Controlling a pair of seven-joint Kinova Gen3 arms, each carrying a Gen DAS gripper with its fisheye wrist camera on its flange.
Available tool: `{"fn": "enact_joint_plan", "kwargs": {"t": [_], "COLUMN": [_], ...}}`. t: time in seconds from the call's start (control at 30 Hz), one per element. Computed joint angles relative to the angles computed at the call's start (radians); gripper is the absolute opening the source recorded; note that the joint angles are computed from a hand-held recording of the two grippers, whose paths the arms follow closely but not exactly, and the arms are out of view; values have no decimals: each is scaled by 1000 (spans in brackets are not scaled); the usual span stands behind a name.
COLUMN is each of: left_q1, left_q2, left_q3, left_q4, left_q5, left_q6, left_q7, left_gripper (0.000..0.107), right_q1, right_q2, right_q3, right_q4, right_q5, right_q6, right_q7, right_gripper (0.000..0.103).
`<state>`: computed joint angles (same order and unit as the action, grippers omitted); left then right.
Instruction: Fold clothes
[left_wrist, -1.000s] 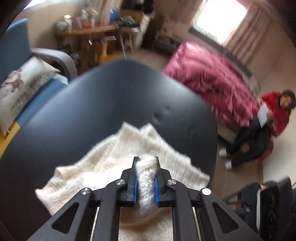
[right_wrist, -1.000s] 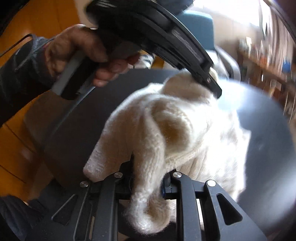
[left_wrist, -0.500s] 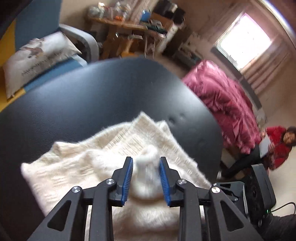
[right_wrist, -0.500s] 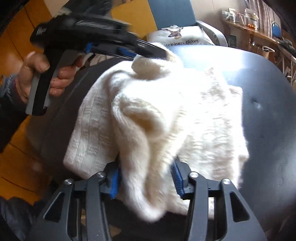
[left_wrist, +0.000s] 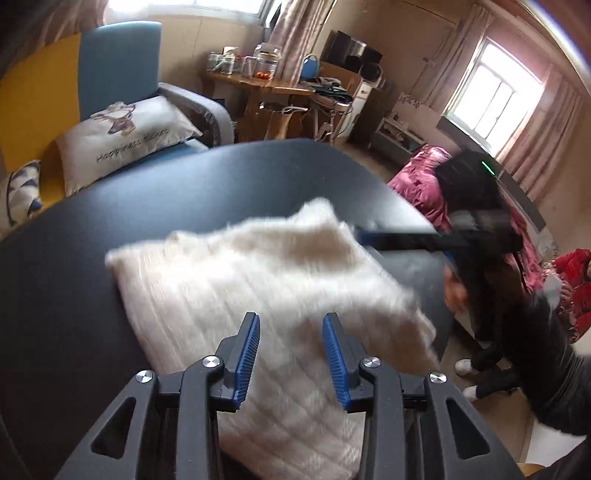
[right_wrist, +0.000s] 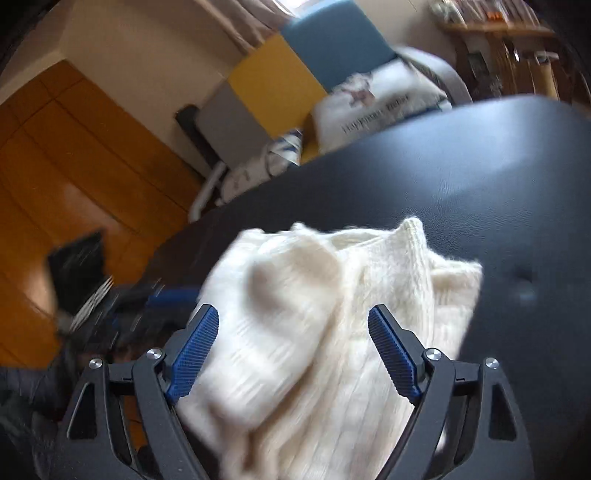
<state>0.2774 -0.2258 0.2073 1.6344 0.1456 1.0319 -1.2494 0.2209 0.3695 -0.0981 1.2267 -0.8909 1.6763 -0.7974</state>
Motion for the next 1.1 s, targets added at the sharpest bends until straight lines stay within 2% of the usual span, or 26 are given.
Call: {"fn": "enact_joint_plan", "kwargs": {"t": [0.17, 0.23, 0.4, 0.5, 0.57, 0.6, 0.63, 0.67, 0.87, 1.0, 1.1], "left_q1": [10, 13, 18, 15, 12, 11, 10, 8, 8, 20, 28], "left_q2": [-19, -19, -17, -23, -19, -17, -15, -14, -41, -81, -38], "left_q3": [37, 30, 0, 0, 11, 20, 30, 43, 113, 93, 86], "left_q4": [81, 89, 92, 97, 91, 87, 83, 79, 81, 94, 68], "left_q5": [-30, -30, 6, 12, -1, -13, -26, -43, -151, -137, -120], "left_q6": [-56, -65, -62, -62, -57, -53, -48, -42, -51, -112, -57], "left_q7": [21, 21, -6, -7, -1, 6, 16, 31, 155, 146, 116], "left_gripper": [36, 36, 36, 36, 36, 36, 36, 36, 36, 36, 36], "right_q1": [-64, -86, -96, -86, -103, -108, -115, -123, -127, -87, -113], "right_q2": [86, 73, -23, -16, -33, -42, -47, -52, -101, -167, -177], "right_q3": [-31, -18, -10, -14, 5, 1, -1, -3, 11, 24, 42], "right_q4": [-88, -79, 8, 17, 28, 24, 14, 4, 10, -8, 6], "right_q5": [72, 124, 164, 145, 136, 150, 164, 176, 125, 101, 125], "right_q6": [41, 44, -27, -7, -28, -30, -24, -19, -46, -51, -102], "right_q7": [-57, -80, -50, -68, -86, -75, -64, -53, -53, 21, 24], "right_gripper": [86, 86, 89, 89, 88, 74, 37, 29, 24, 21, 21]}}
